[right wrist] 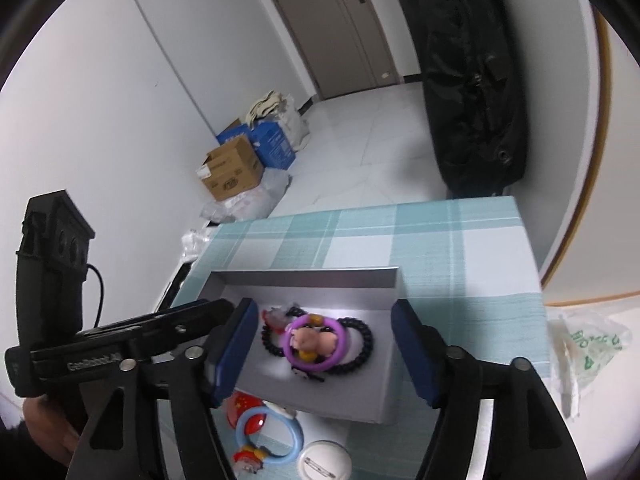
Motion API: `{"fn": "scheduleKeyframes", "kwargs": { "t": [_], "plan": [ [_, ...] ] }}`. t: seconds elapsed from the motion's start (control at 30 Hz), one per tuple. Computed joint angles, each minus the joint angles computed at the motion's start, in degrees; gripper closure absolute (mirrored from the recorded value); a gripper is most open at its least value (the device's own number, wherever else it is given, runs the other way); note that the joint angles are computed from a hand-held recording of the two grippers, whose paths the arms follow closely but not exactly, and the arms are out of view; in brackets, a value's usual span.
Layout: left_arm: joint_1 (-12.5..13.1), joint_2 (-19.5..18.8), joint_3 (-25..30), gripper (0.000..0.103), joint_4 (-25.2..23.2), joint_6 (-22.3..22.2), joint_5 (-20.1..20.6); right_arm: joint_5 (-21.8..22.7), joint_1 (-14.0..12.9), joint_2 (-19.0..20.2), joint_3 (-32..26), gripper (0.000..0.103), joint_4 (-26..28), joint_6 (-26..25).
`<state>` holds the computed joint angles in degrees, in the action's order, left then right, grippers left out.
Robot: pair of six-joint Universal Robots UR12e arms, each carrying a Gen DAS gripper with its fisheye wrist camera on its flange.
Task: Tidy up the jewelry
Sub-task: 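Withdraw both grippers from the box and move the left gripper to the red charm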
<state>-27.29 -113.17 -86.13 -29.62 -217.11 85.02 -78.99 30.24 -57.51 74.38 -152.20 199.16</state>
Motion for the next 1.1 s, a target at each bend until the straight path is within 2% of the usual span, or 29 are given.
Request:
{"fn": "scheduleKeyframes", "kwargs": {
  "t": [0.07,0.13,0.4,0.6,0.73,0.93,1.1],
  "plan": [
    [-0.2,0.2,-0.1,0.047,-0.1,0.4,1.0,-0.5,0.0,-0.4,0.5,0.031,-0.3,-0.2],
    [-0.4,0.5,-0.3,0.045,-0.1,0.3,1.6,-1.1,0.1,-0.7,1.0,0.025,-0.9,-0.6],
    [-0.7,2.3,-2.6,0.045,1.3,0.0,1.7,-2.3,0.5,-2.3,3.4,0.014,-4.3,-1.4],
    [-1.6,3.8,-4.6,0.045,3.6,2.6,1.0,-3.3,0.9,-3.7,5.6,0.006,-5.9,-2.3],
    [-2.0,4.3,-5.6,0.045,2.5,4.0,-0.9,-4.2,1.1,-4.3,6.6,0.003,-5.1,-2.3],
    [-2.5,4.5,-7.0,0.045,-0.2,3.5,-2.3,-4.8,1.3,-5.2,8.3,0.000,-4.7,-1.2],
    [-2.5,3.8,-6.6,0.045,-2.3,3.4,-5.1,-5.5,1.6,-6.4,9.9,0.000,-5.0,-1.5]
  ]
}}
